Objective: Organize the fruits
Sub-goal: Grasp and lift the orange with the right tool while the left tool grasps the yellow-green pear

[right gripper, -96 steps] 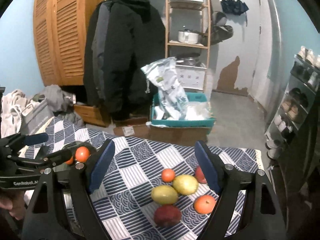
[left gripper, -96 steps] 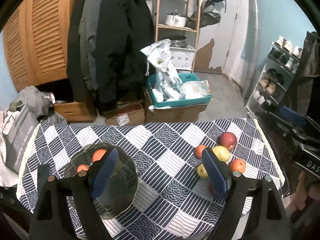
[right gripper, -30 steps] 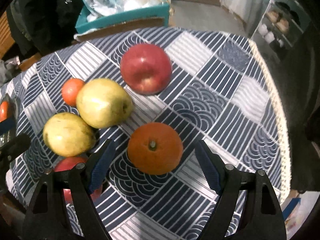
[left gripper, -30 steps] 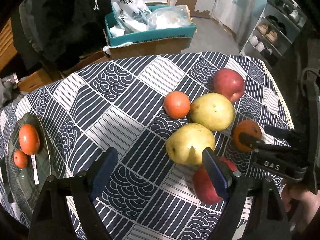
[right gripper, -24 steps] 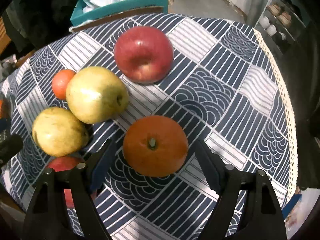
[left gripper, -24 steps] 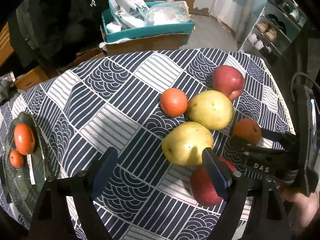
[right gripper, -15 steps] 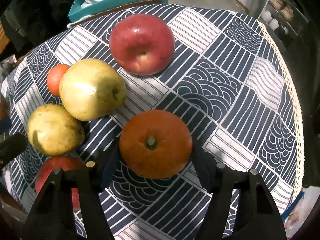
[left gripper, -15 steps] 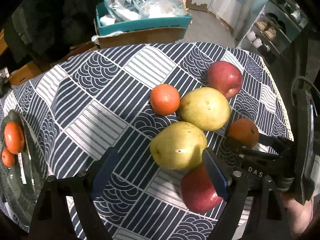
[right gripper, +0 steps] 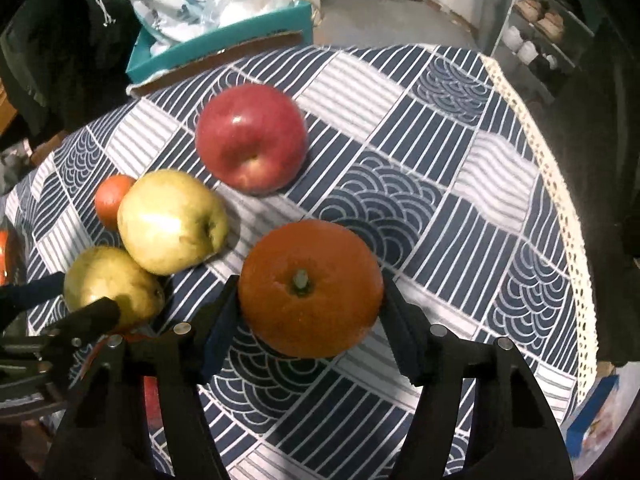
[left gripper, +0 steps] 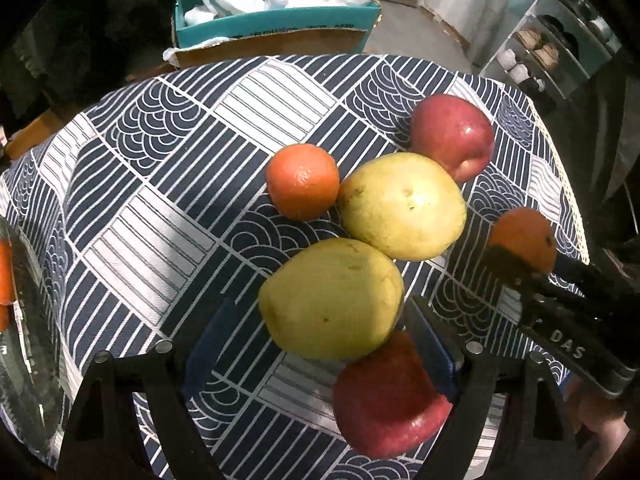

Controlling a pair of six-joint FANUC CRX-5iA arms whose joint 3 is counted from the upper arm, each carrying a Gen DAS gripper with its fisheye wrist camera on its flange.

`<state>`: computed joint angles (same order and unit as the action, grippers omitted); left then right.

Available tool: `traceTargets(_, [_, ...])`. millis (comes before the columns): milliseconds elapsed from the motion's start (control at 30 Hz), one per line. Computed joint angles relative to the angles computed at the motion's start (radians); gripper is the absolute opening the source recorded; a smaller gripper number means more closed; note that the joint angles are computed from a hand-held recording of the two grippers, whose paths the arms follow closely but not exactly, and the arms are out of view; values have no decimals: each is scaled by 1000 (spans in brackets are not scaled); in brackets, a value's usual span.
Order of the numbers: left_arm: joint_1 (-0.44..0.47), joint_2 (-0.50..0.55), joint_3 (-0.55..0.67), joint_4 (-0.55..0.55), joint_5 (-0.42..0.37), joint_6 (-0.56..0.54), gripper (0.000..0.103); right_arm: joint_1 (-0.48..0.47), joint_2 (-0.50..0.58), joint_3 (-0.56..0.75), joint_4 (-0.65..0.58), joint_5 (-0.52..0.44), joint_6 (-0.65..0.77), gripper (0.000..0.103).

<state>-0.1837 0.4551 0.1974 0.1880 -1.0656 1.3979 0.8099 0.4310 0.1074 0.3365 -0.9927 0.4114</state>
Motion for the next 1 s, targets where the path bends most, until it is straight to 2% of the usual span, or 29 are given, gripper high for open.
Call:
traceTargets(400, [-12,56,44,4,-31,1,87,-6,-8,-12,-4,18,14,67])
traceTargets(500, [-4,68,41,35,-35,-10,82,-8,-13,-15,-3,23,13,68])
traceTargets(1000, [18,15,-36,44,35,-51,81,5,-7,3,24,22,18,67])
